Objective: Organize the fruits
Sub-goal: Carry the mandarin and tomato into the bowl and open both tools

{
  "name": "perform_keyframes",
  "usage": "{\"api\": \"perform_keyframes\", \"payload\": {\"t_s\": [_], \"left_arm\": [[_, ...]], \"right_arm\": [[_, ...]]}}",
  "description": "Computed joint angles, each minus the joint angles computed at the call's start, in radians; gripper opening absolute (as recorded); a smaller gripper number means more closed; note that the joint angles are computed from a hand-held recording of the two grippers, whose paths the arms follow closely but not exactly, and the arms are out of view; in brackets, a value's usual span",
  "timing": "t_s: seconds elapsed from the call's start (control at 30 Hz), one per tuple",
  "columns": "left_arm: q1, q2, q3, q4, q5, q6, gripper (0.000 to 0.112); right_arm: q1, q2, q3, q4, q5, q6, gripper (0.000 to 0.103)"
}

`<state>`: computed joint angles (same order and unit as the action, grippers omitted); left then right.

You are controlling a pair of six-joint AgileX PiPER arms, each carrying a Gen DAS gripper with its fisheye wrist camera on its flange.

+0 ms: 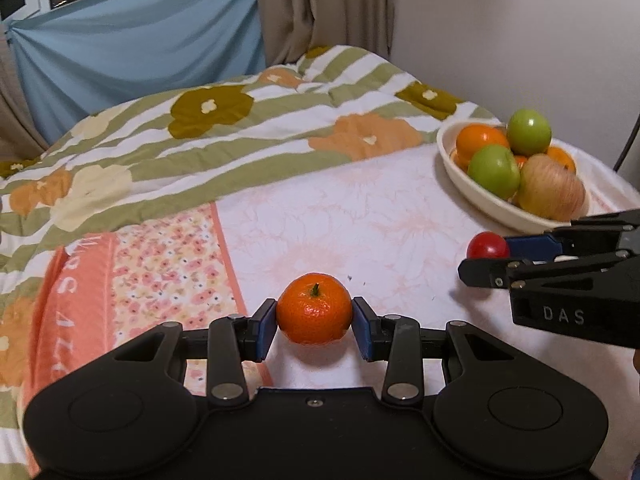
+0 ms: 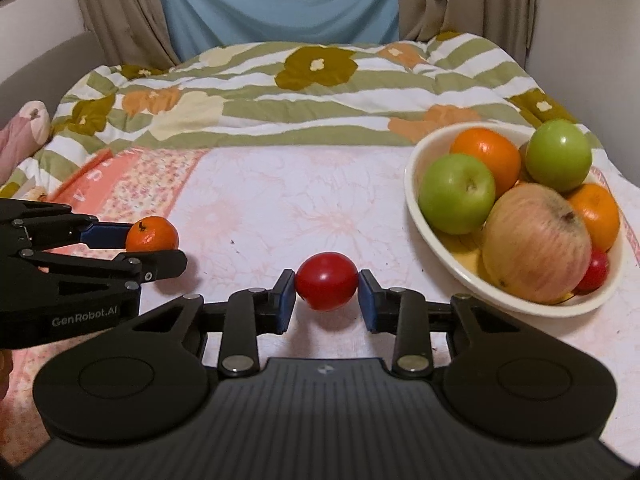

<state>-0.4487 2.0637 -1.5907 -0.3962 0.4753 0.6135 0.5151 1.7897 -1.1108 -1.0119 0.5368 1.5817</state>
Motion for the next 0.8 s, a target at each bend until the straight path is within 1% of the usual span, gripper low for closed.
{"api": "perform_keyframes", "payload": {"t_s": [0.17,0.37,0.47,0.67,0.8], "left_arm": [[-0.027,-0.067,0.028,0.047,-0.005,-0.103,0.044],[-0.093,-0.139,0.039,0.163,0.002,-0.287,0.044],[-0.139,-0.163,0.027,0.238,0.012,-0.396,0.044],[-0.24,-0.155,-0.049,0.393,0.042,-0.618,0.044],[-0.303,-0.102,-0.141,0.468,0.072,-0.72,0.044]], "right_arm": [[0.002,-0.101,0.038,0.05,0.008,-0.082,0.048],[-0.008,-0.26,0.112,0.096,0.039,-0.173,0.048],[-0.034,-0.341,0.142,0.14,0.053,-0.249,0.048],[-0.141,-0.478,0.187,0.256,0.047,-0.459,0.048],[-0.277,-0.549,0.221,0.385,-0.011,-0.667,0.048]]}}
